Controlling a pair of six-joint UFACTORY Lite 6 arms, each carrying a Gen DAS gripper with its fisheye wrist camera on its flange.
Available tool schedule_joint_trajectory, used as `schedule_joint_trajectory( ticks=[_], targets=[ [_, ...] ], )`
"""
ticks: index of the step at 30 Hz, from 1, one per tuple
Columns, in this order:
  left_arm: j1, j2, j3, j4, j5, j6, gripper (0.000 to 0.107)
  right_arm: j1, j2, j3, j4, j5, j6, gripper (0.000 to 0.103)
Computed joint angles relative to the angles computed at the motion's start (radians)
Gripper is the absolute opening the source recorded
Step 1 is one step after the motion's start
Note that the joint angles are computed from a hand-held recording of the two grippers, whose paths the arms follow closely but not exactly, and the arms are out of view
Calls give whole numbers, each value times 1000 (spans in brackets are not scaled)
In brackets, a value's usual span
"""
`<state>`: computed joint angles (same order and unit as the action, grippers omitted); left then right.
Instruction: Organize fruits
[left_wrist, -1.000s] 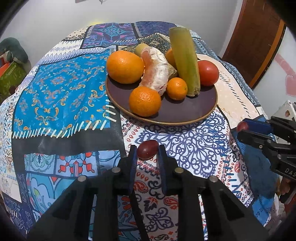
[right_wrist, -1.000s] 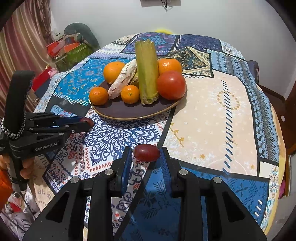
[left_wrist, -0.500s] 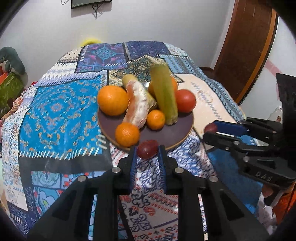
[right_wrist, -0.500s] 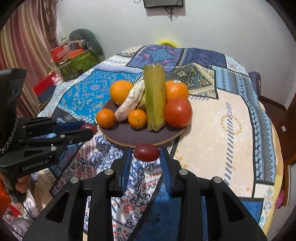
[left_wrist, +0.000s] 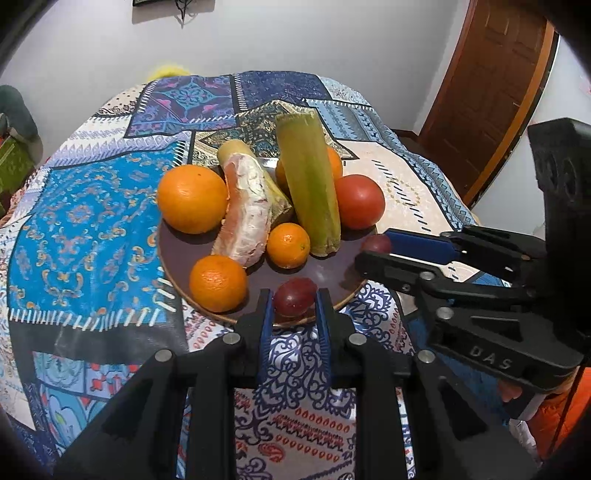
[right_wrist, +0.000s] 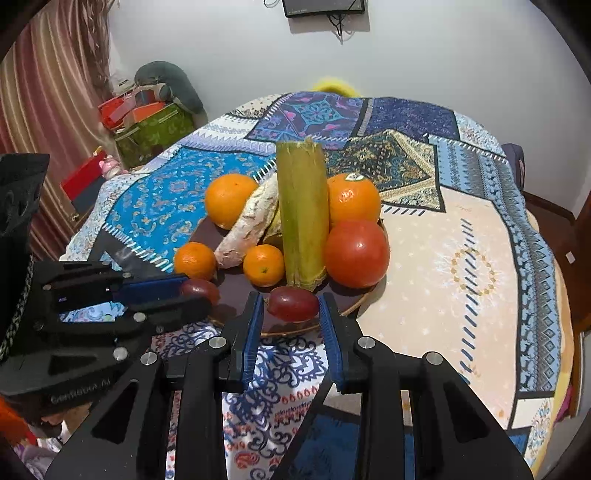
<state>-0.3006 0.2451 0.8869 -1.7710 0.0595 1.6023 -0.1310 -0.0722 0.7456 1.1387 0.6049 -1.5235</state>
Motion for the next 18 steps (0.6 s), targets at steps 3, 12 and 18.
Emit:
schedule_joint_trajectory(
  ticks=[3, 12, 18],
  targets=[
    [1, 29, 16, -101, 4, 107, 22, 12, 30, 12, 8, -17, -11, 29],
    [17, 63, 35, -36, 24, 37, 22, 22, 71, 26, 24, -41, -39, 36],
    [-13, -70, -40, -48, -22, 36, 22, -10, 16, 11, 12, -11, -14, 37]
  ],
)
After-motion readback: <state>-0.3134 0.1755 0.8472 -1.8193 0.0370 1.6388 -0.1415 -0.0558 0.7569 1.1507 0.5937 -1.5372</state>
